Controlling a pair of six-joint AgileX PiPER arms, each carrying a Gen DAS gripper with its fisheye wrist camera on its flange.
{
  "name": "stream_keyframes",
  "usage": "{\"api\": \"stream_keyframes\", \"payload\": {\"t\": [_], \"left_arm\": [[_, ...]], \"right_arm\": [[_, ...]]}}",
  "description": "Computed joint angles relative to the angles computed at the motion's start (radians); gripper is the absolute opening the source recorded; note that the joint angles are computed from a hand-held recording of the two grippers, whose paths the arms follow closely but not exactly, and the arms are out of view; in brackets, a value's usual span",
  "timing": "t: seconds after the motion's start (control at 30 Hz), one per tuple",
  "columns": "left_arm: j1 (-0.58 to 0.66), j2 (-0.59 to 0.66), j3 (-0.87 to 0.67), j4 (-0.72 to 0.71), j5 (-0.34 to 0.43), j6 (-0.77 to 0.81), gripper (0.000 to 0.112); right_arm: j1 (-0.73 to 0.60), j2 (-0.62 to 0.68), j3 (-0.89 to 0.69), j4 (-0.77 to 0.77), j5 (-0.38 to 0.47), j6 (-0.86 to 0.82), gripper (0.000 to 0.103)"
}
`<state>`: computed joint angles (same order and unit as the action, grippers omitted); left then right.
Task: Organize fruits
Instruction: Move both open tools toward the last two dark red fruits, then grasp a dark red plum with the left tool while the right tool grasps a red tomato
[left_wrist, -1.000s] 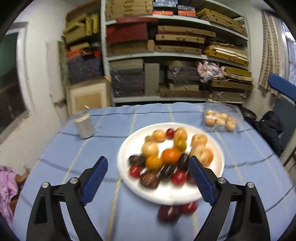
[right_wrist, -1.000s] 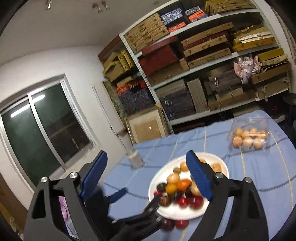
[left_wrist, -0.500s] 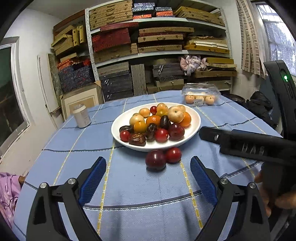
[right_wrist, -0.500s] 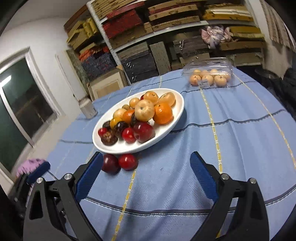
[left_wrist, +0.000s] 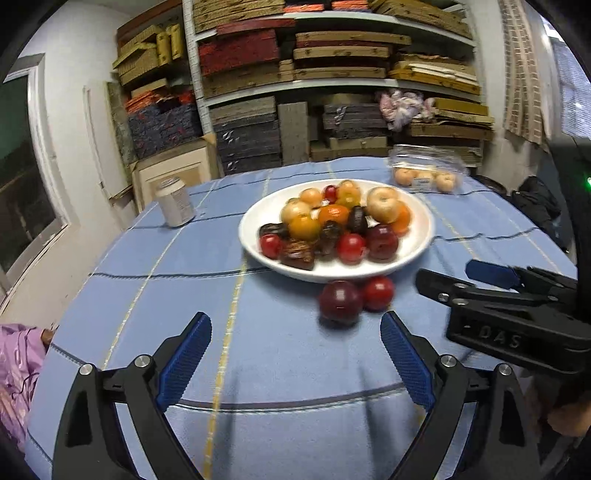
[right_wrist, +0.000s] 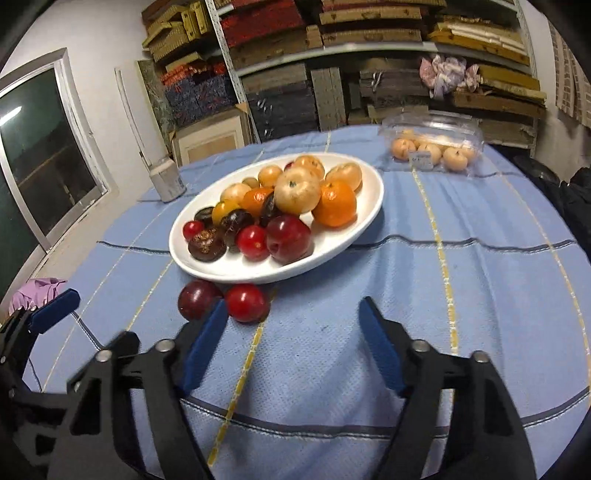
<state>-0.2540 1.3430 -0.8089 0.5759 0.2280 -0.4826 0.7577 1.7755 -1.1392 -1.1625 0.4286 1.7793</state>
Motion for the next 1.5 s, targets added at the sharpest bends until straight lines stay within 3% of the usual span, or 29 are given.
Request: {"api": "stream_keyframes", "payload": {"t": [0.2, 0.27, 0.47, 0.63, 0.77, 0.87, 0.97, 1.07, 1.17, 1.33, 1.4, 1.5], "left_arm": [[0.180, 0.110, -0.141, -0.565, 0.114, 0.461, 0.093], [0.207, 0.124, -0.152, -0.633, 0.121, 0.538, 0.093], [0.158, 0.133, -0.151, -0.446, 0.134, 0.392, 0.093], [0.134, 0.141, -0.145, -0.427, 0.139, 0.388, 0.093], [0.113, 0.161, -0.152, -0.380, 0.149, 0.350, 0.093], [0.100, 0.173, -0.152, -0.353, 0.149, 0.331, 0.093], [0.100, 0.177, -0.151, -0.358, 0.146, 0.339, 0.093], [0.104, 0.188, -0.158, -0.332, 0.145, 0.306, 0.093], [0.122, 0.205, -0.171, -0.384, 0.144, 0.341, 0.093], [0.149, 0.216, -0.196, -0.657, 0.138, 0.571, 0.093], [0.132, 0.233, -0.220, -0.651, 0.143, 0.551, 0.093], [0.103, 0.263, -0.250, -0.572, 0.147, 0.461, 0.093]], "right_arm": [[-0.017, 0.100, -0.129, 0.205, -0.002, -0.267, 0.066], [-0.024, 0.115, -0.153, 0.240, -0.002, -0.310, 0.066], [-0.063, 0.148, -0.190, 0.397, -0.054, -0.447, 0.061], [-0.089, 0.189, -0.245, 0.593, -0.083, -0.638, 0.056], [-0.092, 0.197, -0.255, 0.640, -0.099, -0.694, 0.047], [-0.096, 0.194, -0.250, 0.659, -0.110, -0.709, 0.046], [-0.098, 0.188, -0.237, 0.728, -0.141, -0.786, 0.033], [-0.072, 0.179, -0.238, 0.692, -0.102, -0.790, 0.032], [-0.059, 0.107, -0.139, 0.578, -0.127, -0.663, 0.032], [-0.086, -0.098, 0.105, 0.174, -0.212, -0.164, 0.032], [-0.106, -0.123, 0.146, 0.032, -0.241, 0.010, 0.032], [-0.129, -0.134, 0.163, 0.049, -0.265, 0.013, 0.032]]}}
